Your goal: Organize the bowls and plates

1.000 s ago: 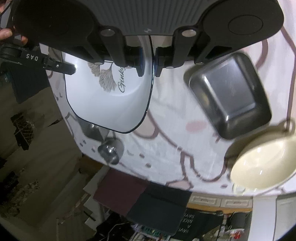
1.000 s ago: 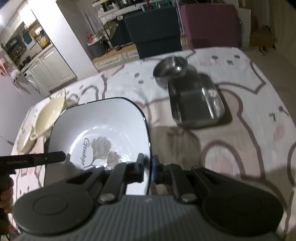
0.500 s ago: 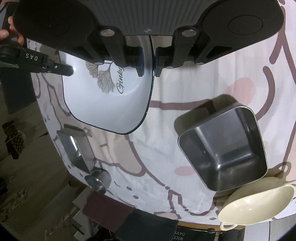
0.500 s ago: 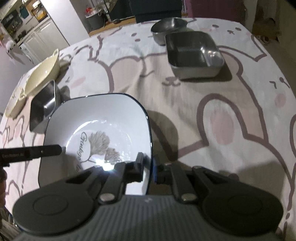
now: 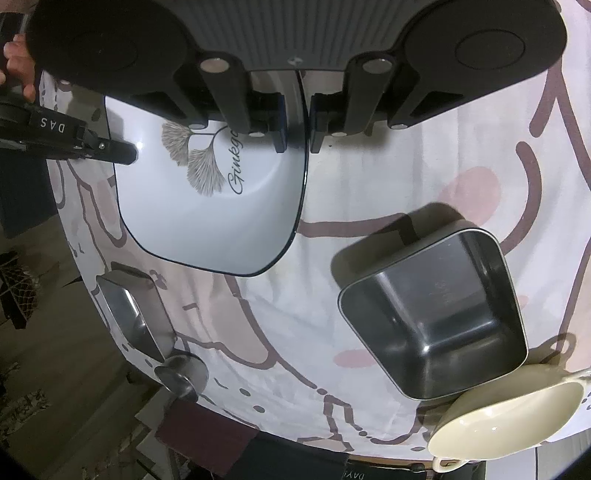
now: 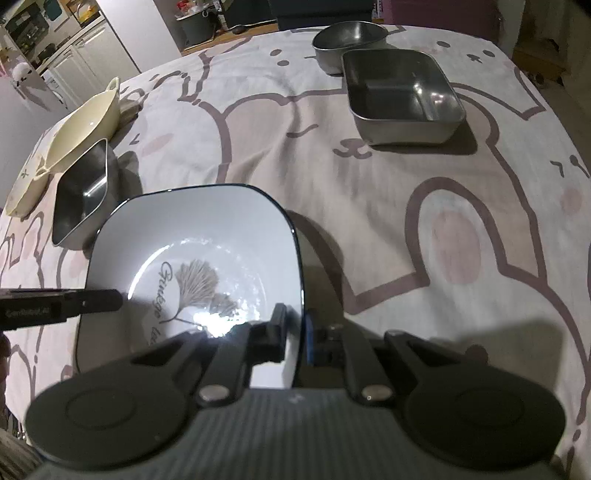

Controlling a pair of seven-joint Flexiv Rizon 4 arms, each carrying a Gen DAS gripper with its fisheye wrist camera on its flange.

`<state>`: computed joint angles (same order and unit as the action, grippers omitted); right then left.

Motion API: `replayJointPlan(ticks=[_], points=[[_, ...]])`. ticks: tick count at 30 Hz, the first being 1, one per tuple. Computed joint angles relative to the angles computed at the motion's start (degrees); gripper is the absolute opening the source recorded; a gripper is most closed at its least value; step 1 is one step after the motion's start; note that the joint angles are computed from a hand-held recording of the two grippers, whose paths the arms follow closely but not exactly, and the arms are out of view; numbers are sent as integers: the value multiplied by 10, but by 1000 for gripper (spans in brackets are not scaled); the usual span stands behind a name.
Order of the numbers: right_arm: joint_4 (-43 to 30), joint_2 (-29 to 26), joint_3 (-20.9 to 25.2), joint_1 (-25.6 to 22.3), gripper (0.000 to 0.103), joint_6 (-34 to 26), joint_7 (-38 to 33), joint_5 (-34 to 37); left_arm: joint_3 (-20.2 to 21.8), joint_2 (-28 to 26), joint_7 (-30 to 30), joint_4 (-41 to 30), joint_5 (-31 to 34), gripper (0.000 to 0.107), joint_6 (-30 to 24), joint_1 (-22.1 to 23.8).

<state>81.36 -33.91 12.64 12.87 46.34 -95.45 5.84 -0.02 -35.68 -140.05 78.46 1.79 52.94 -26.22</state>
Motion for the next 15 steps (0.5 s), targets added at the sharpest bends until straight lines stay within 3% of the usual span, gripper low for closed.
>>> replayJointPlan(ticks=[15], points=[[-2, -2, -2, 5, 12, -10, -8, -9, -4, 0, 7, 6, -7, 13, -3, 5]])
